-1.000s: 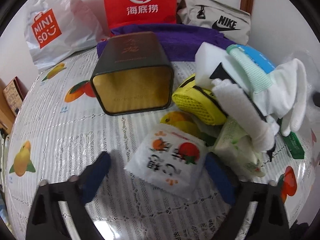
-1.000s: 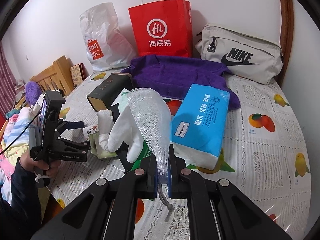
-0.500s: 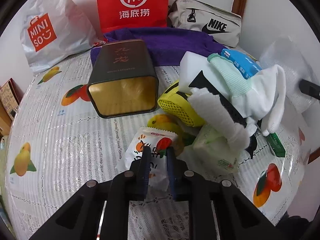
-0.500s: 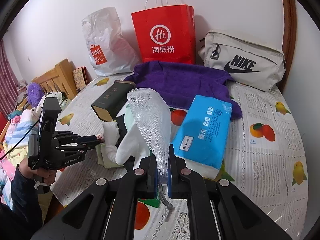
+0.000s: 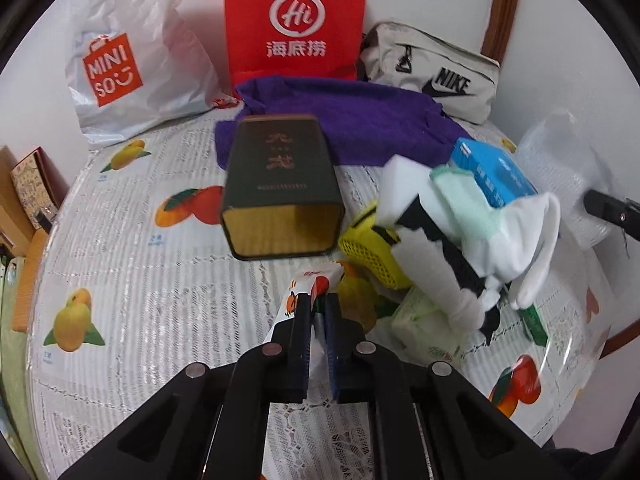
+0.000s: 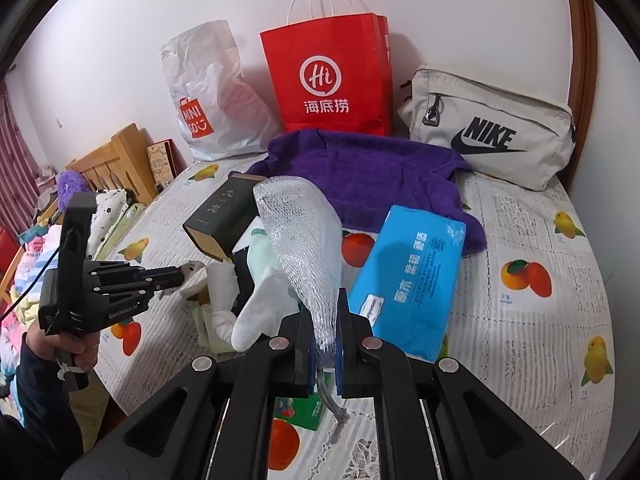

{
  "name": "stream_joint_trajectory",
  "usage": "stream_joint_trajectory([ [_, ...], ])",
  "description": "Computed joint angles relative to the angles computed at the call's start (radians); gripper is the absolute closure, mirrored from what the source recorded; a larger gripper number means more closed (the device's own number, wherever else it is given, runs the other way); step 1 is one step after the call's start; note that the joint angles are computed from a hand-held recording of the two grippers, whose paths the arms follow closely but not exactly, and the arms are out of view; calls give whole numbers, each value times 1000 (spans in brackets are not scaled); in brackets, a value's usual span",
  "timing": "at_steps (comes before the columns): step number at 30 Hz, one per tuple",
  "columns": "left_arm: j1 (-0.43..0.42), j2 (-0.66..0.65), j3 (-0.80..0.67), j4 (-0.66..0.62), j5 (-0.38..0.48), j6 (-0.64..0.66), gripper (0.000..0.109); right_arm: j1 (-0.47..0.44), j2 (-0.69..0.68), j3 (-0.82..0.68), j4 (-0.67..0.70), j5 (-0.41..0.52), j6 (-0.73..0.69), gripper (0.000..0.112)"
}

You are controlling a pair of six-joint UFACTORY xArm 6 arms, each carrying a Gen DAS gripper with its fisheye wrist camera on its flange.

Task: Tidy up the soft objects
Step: 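Carry the mesh bag onto the purple towel and open the right tool while the left tool carries the packet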

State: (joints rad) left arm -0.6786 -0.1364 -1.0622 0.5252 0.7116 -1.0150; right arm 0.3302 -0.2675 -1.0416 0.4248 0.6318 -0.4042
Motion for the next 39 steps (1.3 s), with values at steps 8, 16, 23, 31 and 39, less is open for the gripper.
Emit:
stream_joint_trajectory([
  [8,2,-20,-31,21,-2,-21,101,-5,46,-65,20,15,-28,105],
  [16,5,-29,-113,75,51,-22,101,-27,114,-164,29,44,-22,105],
  [23,54,53,-224,56,58,31,101,-42,229,-292,-1,48,8,105],
  [31,113,197,-393,-9,60,134,101,-70,401,-496,-44,73,66,105],
  [39,162,355,-569,-86,57,235,101,-95,621,-766,-94,134,123,105],
])
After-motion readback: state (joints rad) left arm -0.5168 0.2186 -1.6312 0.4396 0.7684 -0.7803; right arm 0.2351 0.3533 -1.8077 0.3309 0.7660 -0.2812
